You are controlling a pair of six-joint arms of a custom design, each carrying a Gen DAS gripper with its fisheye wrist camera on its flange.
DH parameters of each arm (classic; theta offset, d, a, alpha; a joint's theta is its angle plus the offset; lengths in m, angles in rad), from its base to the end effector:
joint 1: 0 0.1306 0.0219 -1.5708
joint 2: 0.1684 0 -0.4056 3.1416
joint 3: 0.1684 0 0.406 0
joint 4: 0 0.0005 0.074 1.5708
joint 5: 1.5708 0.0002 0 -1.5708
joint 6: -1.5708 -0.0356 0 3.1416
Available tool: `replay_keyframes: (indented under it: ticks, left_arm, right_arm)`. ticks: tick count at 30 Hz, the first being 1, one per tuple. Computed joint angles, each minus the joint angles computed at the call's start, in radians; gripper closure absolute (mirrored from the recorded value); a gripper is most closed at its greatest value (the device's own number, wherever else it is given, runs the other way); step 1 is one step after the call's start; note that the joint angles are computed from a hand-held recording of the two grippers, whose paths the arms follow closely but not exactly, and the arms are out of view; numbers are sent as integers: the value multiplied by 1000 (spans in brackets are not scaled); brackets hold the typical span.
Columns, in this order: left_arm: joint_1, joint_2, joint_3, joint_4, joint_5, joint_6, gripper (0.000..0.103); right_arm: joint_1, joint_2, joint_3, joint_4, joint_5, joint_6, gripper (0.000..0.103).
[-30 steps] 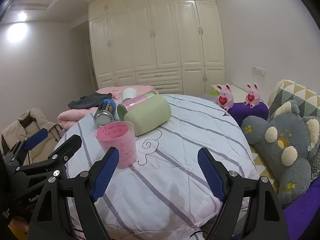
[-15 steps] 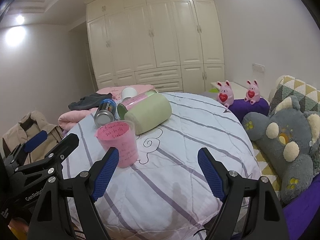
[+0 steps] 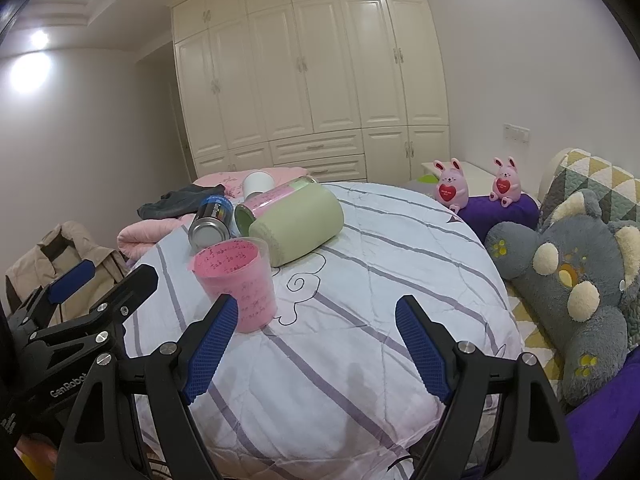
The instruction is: Flip cup upright
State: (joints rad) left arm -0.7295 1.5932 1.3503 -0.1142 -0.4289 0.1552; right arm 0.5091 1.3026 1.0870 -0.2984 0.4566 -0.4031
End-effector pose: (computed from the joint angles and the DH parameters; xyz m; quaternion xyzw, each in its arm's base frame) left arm 0.4512 -0.3842 0.3938 0.1109 0.8041 -0.0805 0.5784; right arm 0.4185 0.2151 0.3951 0.0694 0.8461 0.0408 0.5270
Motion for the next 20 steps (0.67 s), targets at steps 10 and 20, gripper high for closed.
replay_keyframes:
  ticks: [10,20]
  left_arm:
    - [2,2,6,-12,1,1,0]
    - [0,7,7,-12,-8,4,0]
  right_arm:
    - [-1,9,9,-22,-7,-3,20]
    - [-1,22,23,-54,-19,-3,20]
